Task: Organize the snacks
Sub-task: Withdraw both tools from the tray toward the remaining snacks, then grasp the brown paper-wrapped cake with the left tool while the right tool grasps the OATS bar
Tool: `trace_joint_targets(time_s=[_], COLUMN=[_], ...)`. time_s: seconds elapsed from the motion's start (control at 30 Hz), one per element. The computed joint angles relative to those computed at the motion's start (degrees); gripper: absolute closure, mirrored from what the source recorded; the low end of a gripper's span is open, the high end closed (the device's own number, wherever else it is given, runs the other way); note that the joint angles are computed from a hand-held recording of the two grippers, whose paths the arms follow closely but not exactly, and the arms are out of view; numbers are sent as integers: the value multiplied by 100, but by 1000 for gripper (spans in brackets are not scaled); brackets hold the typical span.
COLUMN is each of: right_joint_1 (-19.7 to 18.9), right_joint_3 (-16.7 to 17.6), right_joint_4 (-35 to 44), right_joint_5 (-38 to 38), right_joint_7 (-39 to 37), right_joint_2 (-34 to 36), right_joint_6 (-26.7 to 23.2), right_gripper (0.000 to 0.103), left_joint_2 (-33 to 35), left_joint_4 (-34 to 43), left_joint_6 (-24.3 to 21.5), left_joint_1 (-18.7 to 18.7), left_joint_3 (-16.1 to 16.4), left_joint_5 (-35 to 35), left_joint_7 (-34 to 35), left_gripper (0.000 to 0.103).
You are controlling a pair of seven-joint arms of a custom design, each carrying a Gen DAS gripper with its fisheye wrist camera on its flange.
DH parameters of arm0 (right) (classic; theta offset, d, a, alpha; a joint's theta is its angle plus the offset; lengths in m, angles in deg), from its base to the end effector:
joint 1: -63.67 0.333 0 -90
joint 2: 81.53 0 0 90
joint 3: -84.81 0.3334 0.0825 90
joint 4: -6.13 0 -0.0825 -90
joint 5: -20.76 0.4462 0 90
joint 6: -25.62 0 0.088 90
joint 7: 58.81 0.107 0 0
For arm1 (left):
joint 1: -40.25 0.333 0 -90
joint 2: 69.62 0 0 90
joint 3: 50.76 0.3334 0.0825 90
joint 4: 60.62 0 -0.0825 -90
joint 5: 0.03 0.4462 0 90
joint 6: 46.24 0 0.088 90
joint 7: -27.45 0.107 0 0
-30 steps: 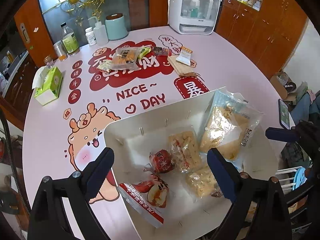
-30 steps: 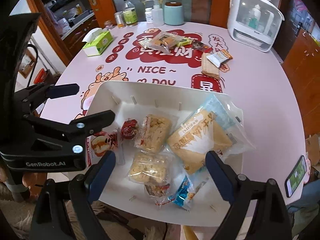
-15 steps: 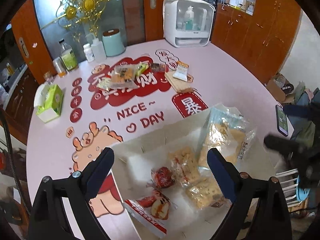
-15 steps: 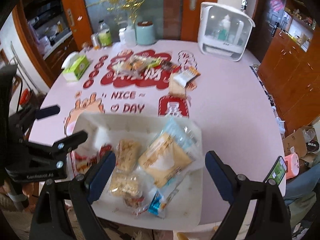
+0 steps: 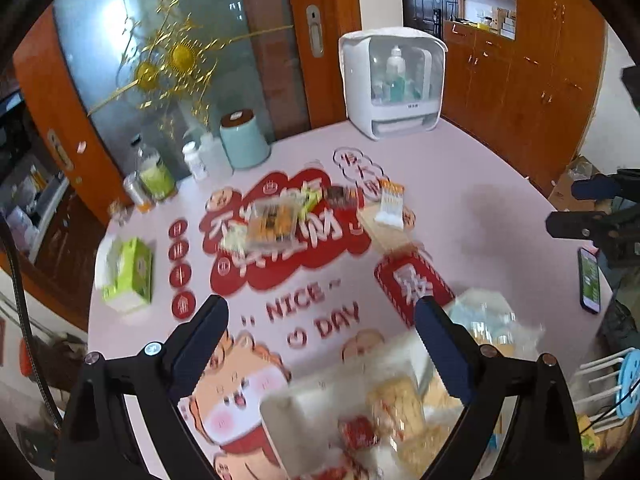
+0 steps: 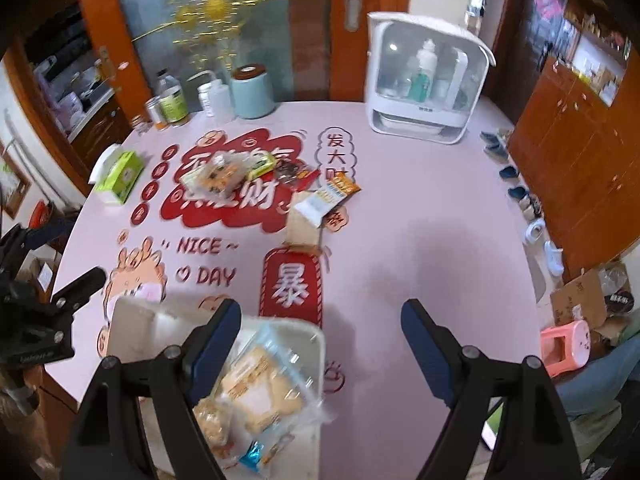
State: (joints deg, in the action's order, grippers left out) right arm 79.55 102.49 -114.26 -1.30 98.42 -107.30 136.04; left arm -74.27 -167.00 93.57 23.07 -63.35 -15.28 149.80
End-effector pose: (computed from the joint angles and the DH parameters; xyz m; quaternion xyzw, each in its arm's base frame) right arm 0.4178 0.2761 0.6330 -0.4860 0.8283 -0.2398 0.1422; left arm 0.5570 -0.3247 0.6309 -0.2896 0.8948 -0.2995 0.1606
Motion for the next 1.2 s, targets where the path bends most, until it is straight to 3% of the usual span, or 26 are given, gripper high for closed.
trace_joint_targets(time_s=[0.13,0.33,0.47,0.6,0.9,0.93,1.0,1.07,1.2], right_joint_1=[-186,-681,-873,-879,-797,-788,-778,-724,-773], right_joint_3=[-490,-1061,-1351,-1555,-1767,-1777,-1786,-1813,-1867], right_joint_4=[-175,-184,40,240,591,622,708,727,544], right_joint_5=[148,632,1098,1679,2618,2677,2823,2593,2652], right_joint_7=[-567,-1348,-1675,-1986,-2520,-2571,-2749,-2703,-2756], right_joint_2=[-30,595,1436,2088,2946,2993,3103,3092,2918], right_joint_6=[539,1608,2186,2427,2688,2693,2608,2514,2516], right_gripper=[20,20,20,20,20,22,43,54,60], left_joint_2=[852,2604,3560,4407,4949,4990,5076,5214,5601], left_joint_4=[930,2857,3857,4801,5332,5379,5497,5708,6333], left_joint_6=[-43,-848,-1395,-2084,-2559,-2597,-2680,-2799,-3096], left_joint_1=[-130,-644,-959,-1309,-1451,-1449,-1443,-1454,-1549], left_joint_3=[-255,-375,-362,-208,-109,-109,-110,-107,-92], left_joint_5=[1122,2322,2505,2662,2627,2601,2537,2473,2366], left_joint_7=[-956,-2046,-2295,-2693,-3045,-3090,-3188,-3286,-3384], left_gripper=[6,6,6,6,6,6,6,6,6])
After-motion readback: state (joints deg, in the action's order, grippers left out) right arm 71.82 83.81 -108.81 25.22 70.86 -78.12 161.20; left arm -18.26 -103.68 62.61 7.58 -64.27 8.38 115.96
